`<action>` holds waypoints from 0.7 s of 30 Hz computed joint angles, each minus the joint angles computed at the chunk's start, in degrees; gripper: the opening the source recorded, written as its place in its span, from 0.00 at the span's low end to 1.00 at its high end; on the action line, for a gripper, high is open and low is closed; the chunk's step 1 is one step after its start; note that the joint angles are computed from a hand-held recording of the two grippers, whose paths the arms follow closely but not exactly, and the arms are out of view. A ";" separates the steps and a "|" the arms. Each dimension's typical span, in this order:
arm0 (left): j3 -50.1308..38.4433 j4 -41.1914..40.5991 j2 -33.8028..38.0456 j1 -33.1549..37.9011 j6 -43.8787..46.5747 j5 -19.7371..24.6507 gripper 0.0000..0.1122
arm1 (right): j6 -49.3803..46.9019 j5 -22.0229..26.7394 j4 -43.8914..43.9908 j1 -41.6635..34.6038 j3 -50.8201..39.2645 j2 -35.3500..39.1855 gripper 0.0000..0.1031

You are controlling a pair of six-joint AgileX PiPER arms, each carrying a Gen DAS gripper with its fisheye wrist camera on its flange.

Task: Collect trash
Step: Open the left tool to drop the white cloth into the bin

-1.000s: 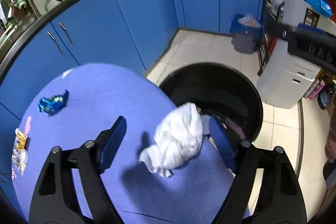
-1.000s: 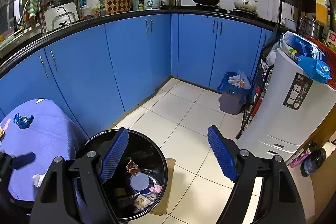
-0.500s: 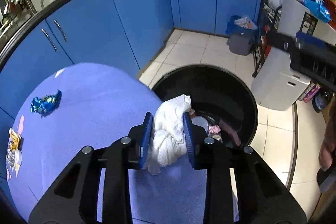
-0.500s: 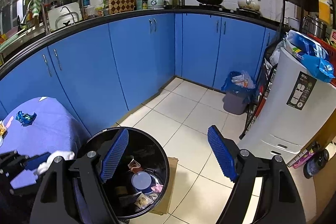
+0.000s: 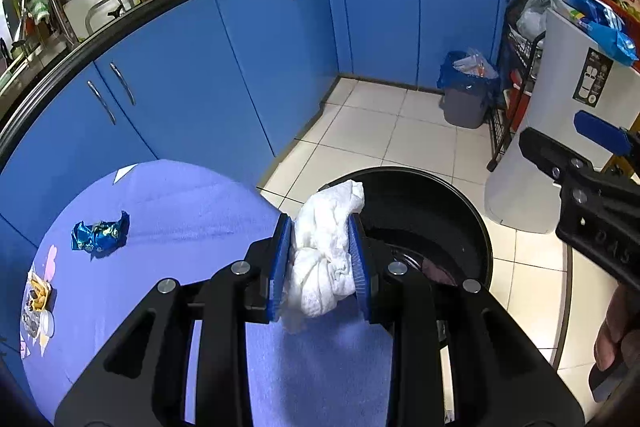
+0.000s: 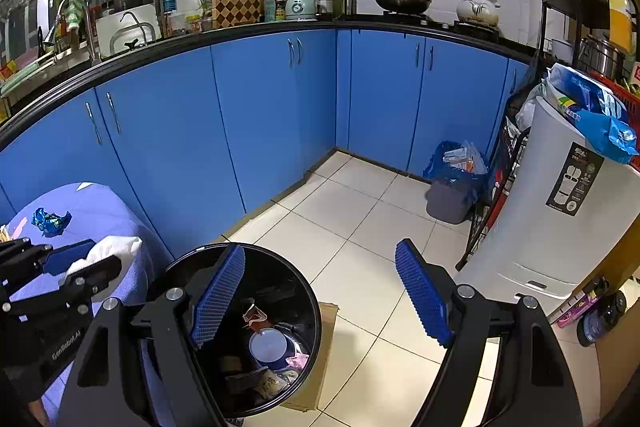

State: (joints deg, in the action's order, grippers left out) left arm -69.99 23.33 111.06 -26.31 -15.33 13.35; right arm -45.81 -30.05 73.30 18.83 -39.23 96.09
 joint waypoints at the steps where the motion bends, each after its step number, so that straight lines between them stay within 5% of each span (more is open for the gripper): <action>1: -0.26 0.21 0.14 -0.08 -0.27 0.09 0.26 | 0.21 0.03 -0.30 -0.10 0.06 0.08 0.74; 14: -5.08 0.89 2.62 -1.55 -1.96 4.19 0.29 | 1.35 0.60 -2.01 -0.37 0.21 0.81 0.74; 15: -5.36 0.68 2.75 -1.58 -1.85 4.48 0.33 | 1.33 0.69 -2.15 -0.41 0.21 0.81 0.74; 18: -4.72 4.95 2.14 -1.63 -7.13 3.78 0.78 | 1.35 0.77 -2.43 -0.35 0.18 0.96 0.74; 21: -3.50 11.67 1.09 -1.95 -13.67 2.17 0.80 | 1.52 0.69 -2.60 -0.25 0.35 0.83 0.74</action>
State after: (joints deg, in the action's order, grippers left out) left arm -73.49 35.00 112.15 -28.26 -29.00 15.53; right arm -44.29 -29.36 70.71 18.58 -38.88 96.92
